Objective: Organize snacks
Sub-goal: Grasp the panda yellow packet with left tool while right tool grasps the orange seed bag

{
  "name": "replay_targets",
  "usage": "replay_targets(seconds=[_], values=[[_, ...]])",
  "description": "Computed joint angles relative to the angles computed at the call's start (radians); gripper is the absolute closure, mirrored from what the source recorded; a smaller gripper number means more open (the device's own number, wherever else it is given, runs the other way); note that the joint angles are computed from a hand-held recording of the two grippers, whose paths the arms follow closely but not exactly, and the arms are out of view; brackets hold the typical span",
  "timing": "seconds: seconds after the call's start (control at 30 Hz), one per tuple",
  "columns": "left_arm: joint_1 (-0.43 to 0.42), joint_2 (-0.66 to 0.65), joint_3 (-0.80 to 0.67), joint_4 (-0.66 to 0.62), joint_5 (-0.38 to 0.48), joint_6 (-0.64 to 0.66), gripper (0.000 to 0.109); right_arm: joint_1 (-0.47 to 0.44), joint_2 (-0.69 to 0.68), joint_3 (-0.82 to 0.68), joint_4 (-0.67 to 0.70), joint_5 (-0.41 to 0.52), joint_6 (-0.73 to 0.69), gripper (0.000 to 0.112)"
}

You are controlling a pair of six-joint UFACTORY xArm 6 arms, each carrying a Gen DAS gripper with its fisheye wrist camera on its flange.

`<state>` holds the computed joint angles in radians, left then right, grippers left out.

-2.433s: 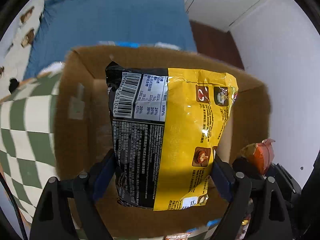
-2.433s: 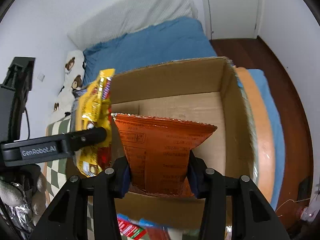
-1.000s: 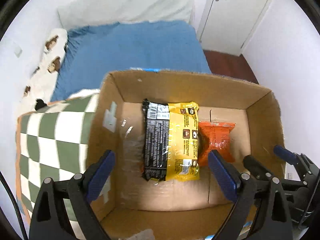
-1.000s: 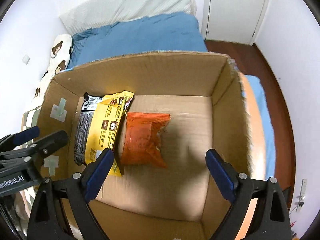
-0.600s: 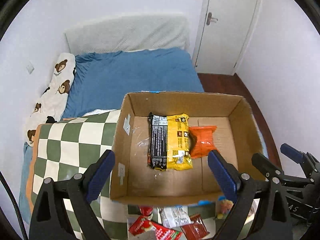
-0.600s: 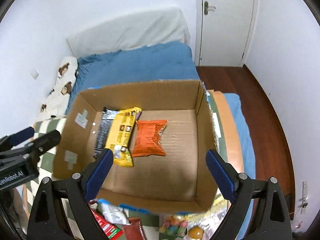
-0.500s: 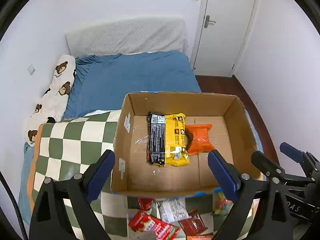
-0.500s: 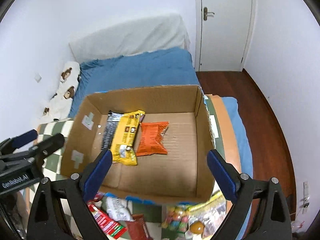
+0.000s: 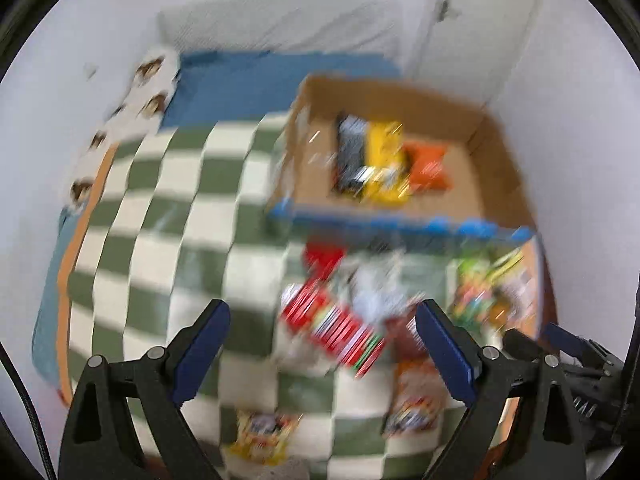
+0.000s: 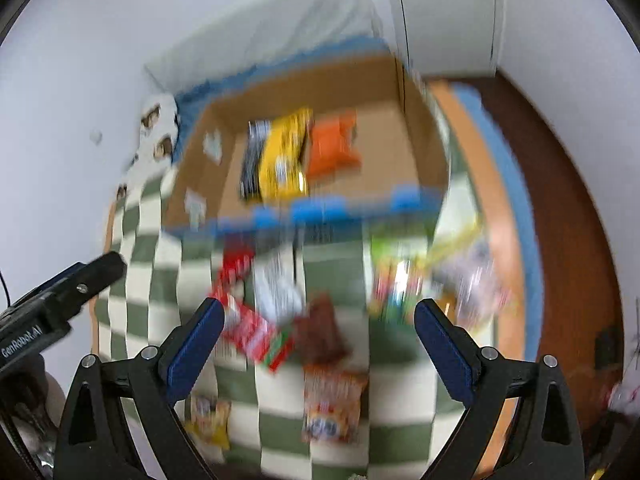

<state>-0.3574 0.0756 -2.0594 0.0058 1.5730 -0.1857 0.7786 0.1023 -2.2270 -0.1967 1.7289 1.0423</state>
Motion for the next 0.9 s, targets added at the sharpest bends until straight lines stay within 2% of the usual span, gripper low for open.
replay_targets(seconds=[0.13,0.27,0.37,0.47,0.53,0.57,0.63,0.77,0.87,0.9], values=[[0.040,-0.162,0.302,0.016,0.021,-0.006,0.014,0.016,-0.166,0.338,0.102,-0.101,0.079,0.014],[0.075,-0.282,0.561,0.022,0.048,0.005,0.014,0.016,-0.227,0.509,0.182,-0.153,0.097,0.014],[0.086,-0.331,0.695,0.003,0.050,0.037,0.014,0.002,-0.254,0.621,0.262,-0.217,0.088,0.014],[0.092,-0.355,0.794,-0.024,0.039,0.046,0.014,-0.002,-0.252,0.685,0.322,-0.266,0.076,0.014],[0.094,-0.360,0.837,-0.039,0.021,0.039,0.017,0.000,-0.227,0.685,0.334,-0.264,0.065,0.014],[0.092,-0.362,0.856,-0.041,0.005,0.037,0.020,0.004,-0.211,0.678,0.331,-0.254,0.063,0.014],[0.098,-0.351,0.869,-0.064,-0.006,0.033,0.039,0.008,-0.174,0.663,0.342,-0.237,0.058,0.014],[0.089,-0.348,0.869,-0.080,-0.035,0.014,0.050,0.019,-0.115,0.636,0.349,-0.198,0.062,0.016],[0.066,-0.339,0.845,-0.088,-0.047,0.003,0.051,0.044,-0.085,0.608,0.313,-0.151,0.073,0.029],[0.056,-0.331,0.833,-0.095,-0.049,-0.004,0.051,0.054,-0.076,0.594,0.292,-0.124,0.070,0.039]])
